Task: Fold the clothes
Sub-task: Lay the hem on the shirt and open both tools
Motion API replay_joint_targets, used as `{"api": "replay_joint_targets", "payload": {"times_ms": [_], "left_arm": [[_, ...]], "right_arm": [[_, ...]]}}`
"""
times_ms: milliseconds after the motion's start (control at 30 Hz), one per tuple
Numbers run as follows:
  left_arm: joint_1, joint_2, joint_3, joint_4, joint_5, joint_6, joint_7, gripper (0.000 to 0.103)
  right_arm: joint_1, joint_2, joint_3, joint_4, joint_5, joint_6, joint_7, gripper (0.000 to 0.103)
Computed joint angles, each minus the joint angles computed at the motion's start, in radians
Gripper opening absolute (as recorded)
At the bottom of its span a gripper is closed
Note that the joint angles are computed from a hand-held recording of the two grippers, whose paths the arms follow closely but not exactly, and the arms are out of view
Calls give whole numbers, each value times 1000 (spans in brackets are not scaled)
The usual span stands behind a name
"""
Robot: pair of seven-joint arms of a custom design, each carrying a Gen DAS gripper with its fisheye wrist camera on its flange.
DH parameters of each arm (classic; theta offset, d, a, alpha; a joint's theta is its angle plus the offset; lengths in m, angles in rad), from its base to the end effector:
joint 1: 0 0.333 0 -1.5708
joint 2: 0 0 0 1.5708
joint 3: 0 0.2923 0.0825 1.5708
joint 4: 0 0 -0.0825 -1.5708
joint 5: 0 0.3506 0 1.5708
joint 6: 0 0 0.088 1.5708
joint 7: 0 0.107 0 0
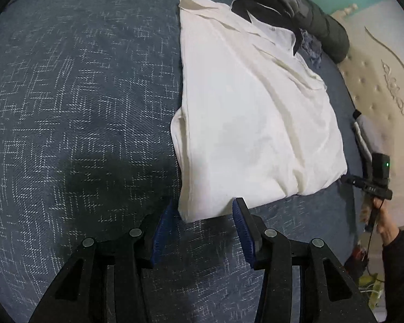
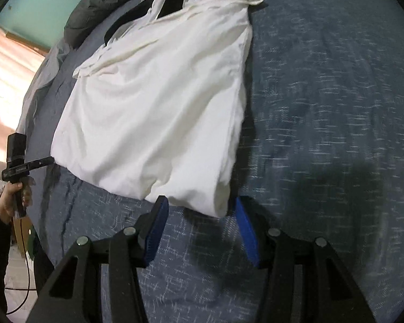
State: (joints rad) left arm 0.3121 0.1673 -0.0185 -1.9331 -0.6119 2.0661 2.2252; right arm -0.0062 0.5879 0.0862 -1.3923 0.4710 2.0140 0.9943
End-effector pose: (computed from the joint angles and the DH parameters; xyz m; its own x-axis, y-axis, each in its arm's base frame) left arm 0.5478 0.1346 0.3999 -0.1007 -0.8812 0.4620 -0.9763 -0.0019 -0.2164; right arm 0.6762 0.0694 0.3709 0.4377 -0.8084 -0.3936 -0.8980 -0.3713 -0.2361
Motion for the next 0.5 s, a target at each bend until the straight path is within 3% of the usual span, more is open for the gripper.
{"api": "replay_joint_targets", "payload": {"times_ms": [33, 100, 167, 267, 500], "left_arm": [[-1, 2, -1, 3, 0, 1, 2, 48], [-3, 4, -2, 5, 9, 8, 6, 44], [-7, 12, -4, 14, 26, 4, -1, 11], [-9, 2, -2, 9, 59, 13, -4, 8], [-21, -73, 6, -16, 109, 21, 15, 6]], "right_arm": [[4, 2, 0, -3, -4, 7, -2, 52], [4, 1, 3, -5, -5, 9, -12, 38], [4, 1, 5, -6, -4, 10, -23, 13], [-2, -8, 9, -11, 12, 16, -36, 7], [-33, -63, 9, -18, 65, -3, -78, 6]]}}
